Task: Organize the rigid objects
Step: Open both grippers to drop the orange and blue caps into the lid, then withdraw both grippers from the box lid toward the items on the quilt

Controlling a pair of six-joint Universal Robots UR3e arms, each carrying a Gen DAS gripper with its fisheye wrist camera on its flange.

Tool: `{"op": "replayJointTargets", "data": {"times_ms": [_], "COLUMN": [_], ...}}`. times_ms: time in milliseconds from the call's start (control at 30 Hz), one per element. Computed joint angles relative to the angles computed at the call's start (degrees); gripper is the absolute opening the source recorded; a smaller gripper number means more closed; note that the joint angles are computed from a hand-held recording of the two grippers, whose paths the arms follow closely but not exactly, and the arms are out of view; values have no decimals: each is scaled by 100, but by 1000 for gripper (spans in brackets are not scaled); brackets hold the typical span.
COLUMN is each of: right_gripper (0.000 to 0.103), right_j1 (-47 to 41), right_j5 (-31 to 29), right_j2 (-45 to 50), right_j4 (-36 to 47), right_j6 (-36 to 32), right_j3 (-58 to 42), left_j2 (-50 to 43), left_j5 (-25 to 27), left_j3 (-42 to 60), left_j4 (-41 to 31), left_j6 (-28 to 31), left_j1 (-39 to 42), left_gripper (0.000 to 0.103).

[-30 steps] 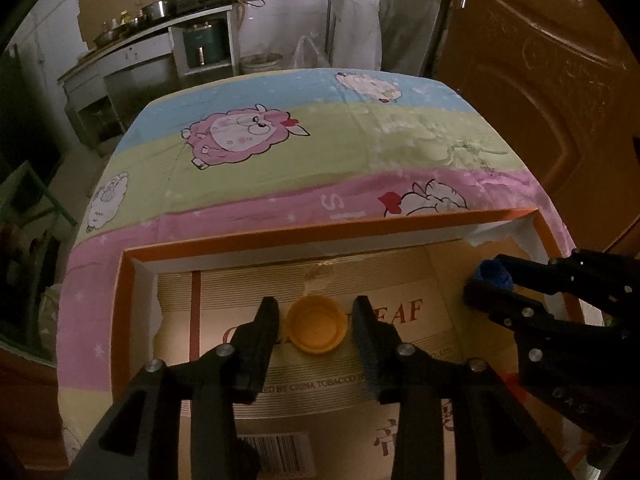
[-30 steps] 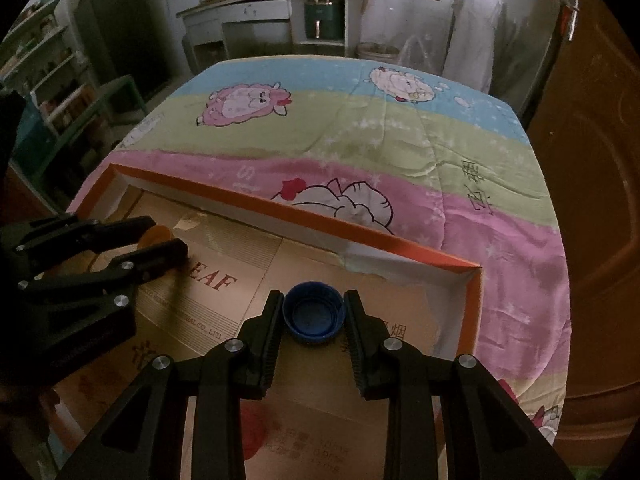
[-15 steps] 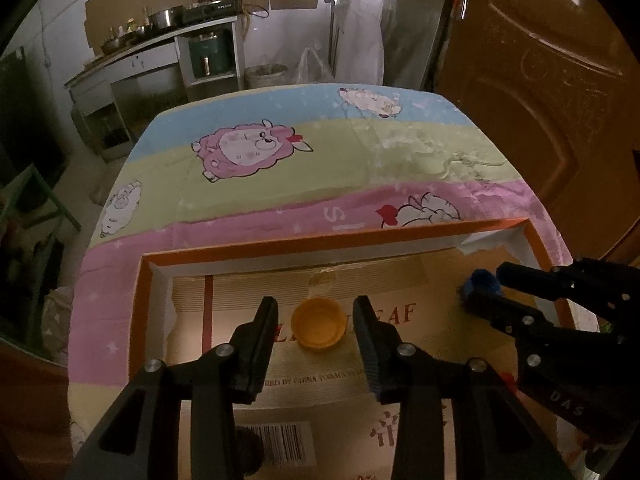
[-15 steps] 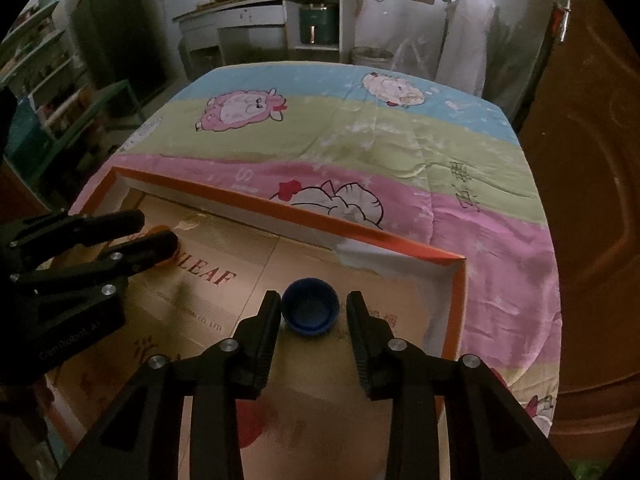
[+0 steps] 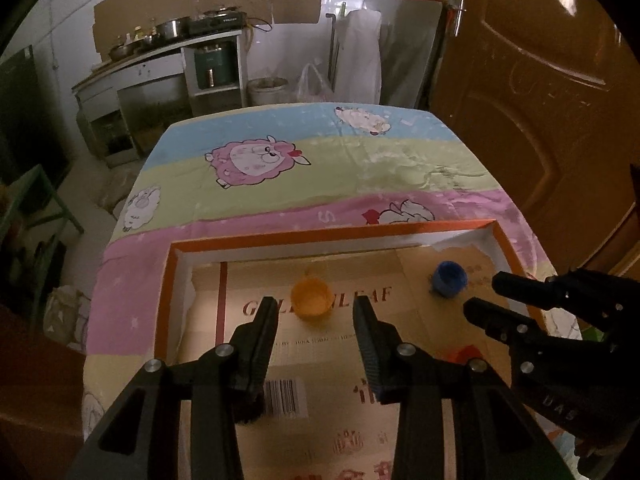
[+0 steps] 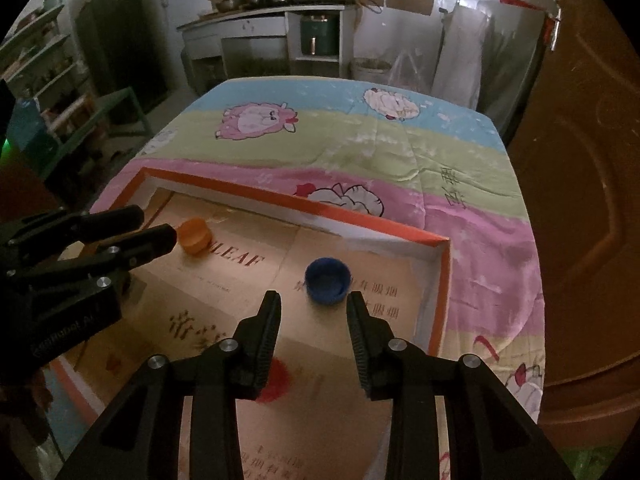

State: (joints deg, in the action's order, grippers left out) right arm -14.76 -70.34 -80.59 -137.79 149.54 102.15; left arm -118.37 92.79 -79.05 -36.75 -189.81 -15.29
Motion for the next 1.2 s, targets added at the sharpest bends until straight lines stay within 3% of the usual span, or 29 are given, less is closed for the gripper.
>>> {"op": "replayJointTargets", "data": {"times_ms": [700, 1200], "right_gripper": [35, 35], "right_j1": [-287, -690], "right_j5": [217, 503], "right_j2": [-1578, -3323], "right_j4": [333, 994], "right_j6": [-82, -361], "right_j3": [1124, 2167], "left_j2": [1283, 2532], "left_j5": [65, 149], "left_j3": [-1459, -2786], "left_j4": [426, 662], "left_j6": [-310, -487], "left_j1": [-170, -262], "left_gripper": [39, 39]}}
